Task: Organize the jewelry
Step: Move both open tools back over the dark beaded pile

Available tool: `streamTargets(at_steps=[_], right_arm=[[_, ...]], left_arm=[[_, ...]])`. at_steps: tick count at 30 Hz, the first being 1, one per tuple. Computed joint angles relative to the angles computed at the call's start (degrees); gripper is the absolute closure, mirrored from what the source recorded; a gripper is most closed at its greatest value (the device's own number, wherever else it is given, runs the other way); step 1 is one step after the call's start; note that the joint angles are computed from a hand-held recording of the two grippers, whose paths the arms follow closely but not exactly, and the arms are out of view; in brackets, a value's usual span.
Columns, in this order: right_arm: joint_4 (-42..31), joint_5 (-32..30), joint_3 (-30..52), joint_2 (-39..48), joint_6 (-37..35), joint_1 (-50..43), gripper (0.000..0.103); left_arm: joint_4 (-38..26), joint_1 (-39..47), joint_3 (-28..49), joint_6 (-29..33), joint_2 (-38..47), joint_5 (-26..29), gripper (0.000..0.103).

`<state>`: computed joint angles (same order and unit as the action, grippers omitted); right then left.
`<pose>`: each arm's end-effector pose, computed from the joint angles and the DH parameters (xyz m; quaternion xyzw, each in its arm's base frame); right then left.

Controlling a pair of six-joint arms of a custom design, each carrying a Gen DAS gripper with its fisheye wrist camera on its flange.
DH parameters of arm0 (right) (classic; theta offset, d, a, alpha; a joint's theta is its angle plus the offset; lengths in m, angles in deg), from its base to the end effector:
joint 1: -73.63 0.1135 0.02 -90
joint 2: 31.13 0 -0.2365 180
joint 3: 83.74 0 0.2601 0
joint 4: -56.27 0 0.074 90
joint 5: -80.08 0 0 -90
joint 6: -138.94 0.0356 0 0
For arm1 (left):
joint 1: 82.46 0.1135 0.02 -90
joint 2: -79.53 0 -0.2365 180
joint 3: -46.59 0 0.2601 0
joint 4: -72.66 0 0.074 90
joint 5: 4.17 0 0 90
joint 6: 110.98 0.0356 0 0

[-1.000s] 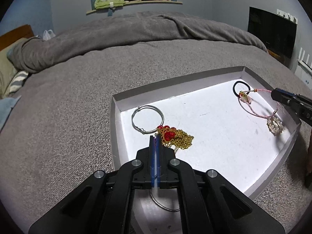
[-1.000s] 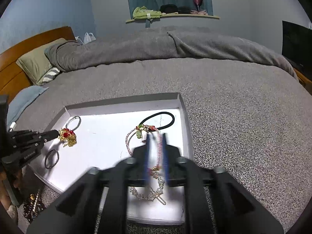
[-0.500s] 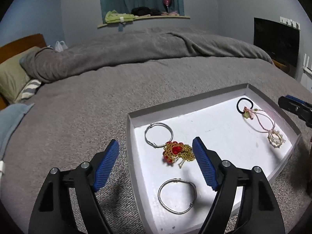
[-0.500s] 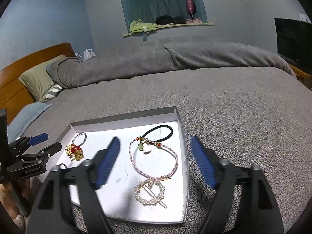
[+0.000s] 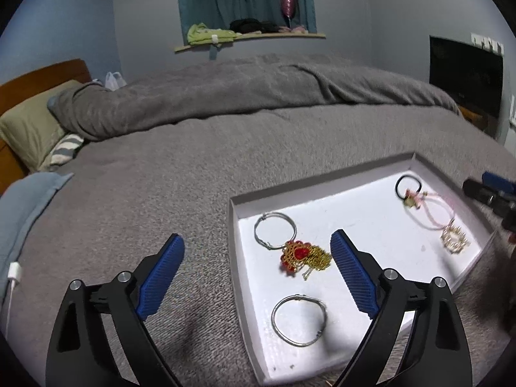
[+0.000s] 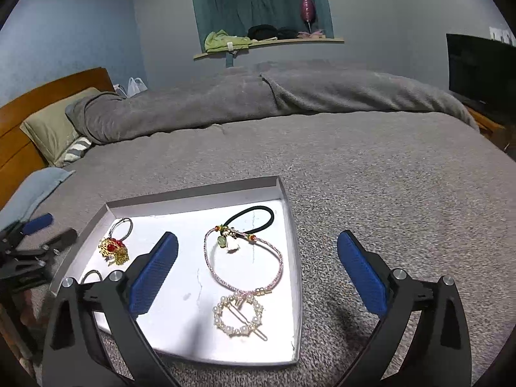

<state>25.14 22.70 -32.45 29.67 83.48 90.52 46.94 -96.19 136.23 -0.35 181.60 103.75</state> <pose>0.2353 0.0514 0.2092 0.2497 0.8438 -0.0560 0.4718 0.3940 -0.1075 0.2222 0.3275 0.8286 -0.1138 0.4395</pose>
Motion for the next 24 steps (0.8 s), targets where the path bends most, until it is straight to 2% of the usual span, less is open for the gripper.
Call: streamTargets(at_steps=[5, 11, 16, 21, 24], right_arm=[[-7.1, 4.5, 0.1, -6.3, 5.2, 5.3, 0.006], [-18.0, 11.6, 0.7, -12.9, 14.5, 16.4, 0.006], [-27.0, 17.6, 2.0, -12.8, 24.5, 26.8, 0.006], [-33.2, 19.9, 2.7, -9.8, 33.6, 34.6, 0.006], [-33.9, 19.4, 2.4, -7.4, 37.7, 38.7, 0.006]], left_arm=[[-1.8, 0.9, -3.5, -1.3, -5.6, 1.0, 0.01], [-5.0, 3.4, -9.2, -0.4, -13.1, 2.2, 0.01], [-6.0, 7.3, -16.6, 1.8, -20.0, 4.3, 0.01], [-7.5, 11.2, -21.3, 4.2, -23.7, 6.9, 0.01], [-9.0, 13.4, -24.0, 6.2, -25.4, 9.6, 0.01]])
